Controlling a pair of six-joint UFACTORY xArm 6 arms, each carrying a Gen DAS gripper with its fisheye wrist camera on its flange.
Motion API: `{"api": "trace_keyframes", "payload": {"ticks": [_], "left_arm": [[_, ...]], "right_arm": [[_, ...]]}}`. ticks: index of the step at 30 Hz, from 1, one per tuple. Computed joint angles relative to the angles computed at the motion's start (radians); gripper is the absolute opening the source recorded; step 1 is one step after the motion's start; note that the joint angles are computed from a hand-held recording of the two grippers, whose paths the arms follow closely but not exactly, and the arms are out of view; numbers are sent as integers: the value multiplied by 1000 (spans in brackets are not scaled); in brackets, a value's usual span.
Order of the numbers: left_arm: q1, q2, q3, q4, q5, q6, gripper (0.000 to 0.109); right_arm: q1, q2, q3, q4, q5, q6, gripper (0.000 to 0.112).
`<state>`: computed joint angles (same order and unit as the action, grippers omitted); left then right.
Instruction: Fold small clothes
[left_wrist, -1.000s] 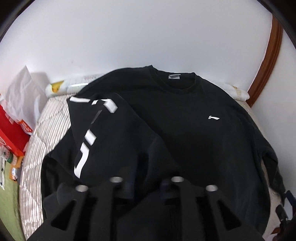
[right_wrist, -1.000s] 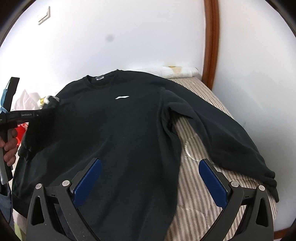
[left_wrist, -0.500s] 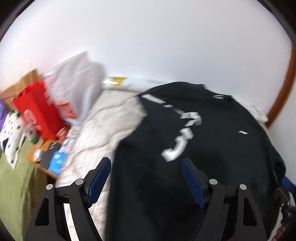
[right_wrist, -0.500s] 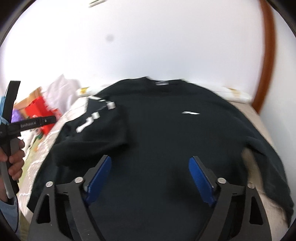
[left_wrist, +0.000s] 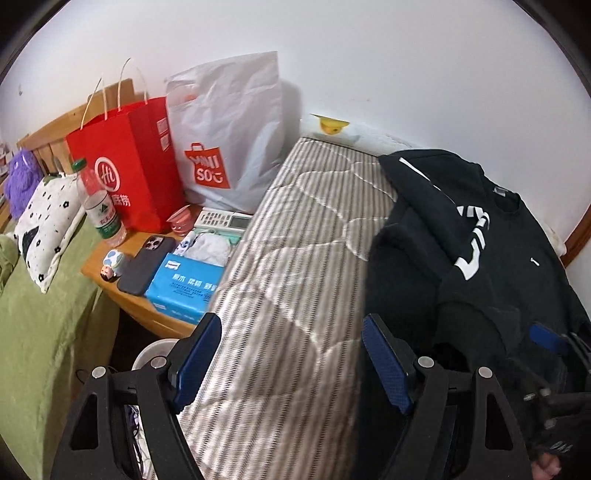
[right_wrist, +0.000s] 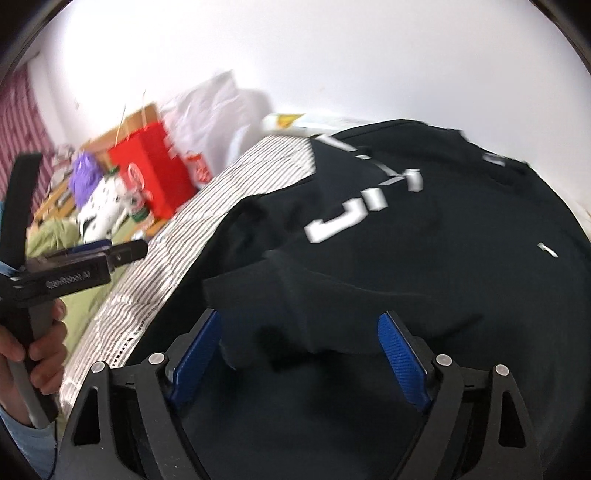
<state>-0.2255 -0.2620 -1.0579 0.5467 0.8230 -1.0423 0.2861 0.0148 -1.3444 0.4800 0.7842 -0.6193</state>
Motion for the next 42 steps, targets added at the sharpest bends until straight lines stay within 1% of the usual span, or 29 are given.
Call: {"api": "trace_keyframes", "payload": {"ticks": [4, 8, 10, 12, 15, 16, 17, 18, 20, 23, 28, 30, 33, 36, 39, 42], "left_arm": [[26, -30, 45, -17, -39, 4, 77], [36, -47, 76, -40, -85, 23, 77], [36, -44, 80, -43, -100, 38, 77], [32, -31, 72, -41, -105, 46, 77], [27, -6, 53, -35, -112, 44, 77], [25, 3, 46, -33, -112, 41, 77], [22, 19, 33, -35, -108, 39, 77], [18, 34, 19, -37, -102, 38, 77], [9, 63, -3, -38, -101, 43, 77], [-8, 112, -42, -39, -85, 53, 77], [-29, 182, -96, -46, -29, 49, 77], [-34, 193, -101, -44, -20, 35, 74], [-42, 205, -112, -31, 9, 23, 74], [-50, 207, -122, -11, 36, 15, 74], [-51, 208, -124, -9, 48, 14, 74], [-55, 208, -128, -9, 61, 14, 74]], "right_arm": [[68, 35, 9, -138, -64, 74, 87], [99, 75, 13, -298, -114, 183, 87], [100, 96, 4, -312, -118, 199, 87], [92, 115, -6, -297, -115, 190, 82], [73, 112, -9, -233, -130, 130, 43], [66, 115, -21, -217, -120, 119, 15], [54, 120, -40, -178, -99, 93, 8], [33, 121, -60, -123, -80, 62, 8], [2, 118, -87, -67, -66, 27, 8], [-59, 99, -111, 14, -76, -21, 7], [-196, 106, -193, 144, -93, -54, 7], [-243, 127, -227, 162, -118, -46, 8], [-314, 173, -300, 164, -100, -12, 8], [-376, 213, -342, 173, -94, 5, 8], [-419, 237, -350, 186, -84, 13, 8], [-452, 263, -343, 147, -106, 33, 7]]}}
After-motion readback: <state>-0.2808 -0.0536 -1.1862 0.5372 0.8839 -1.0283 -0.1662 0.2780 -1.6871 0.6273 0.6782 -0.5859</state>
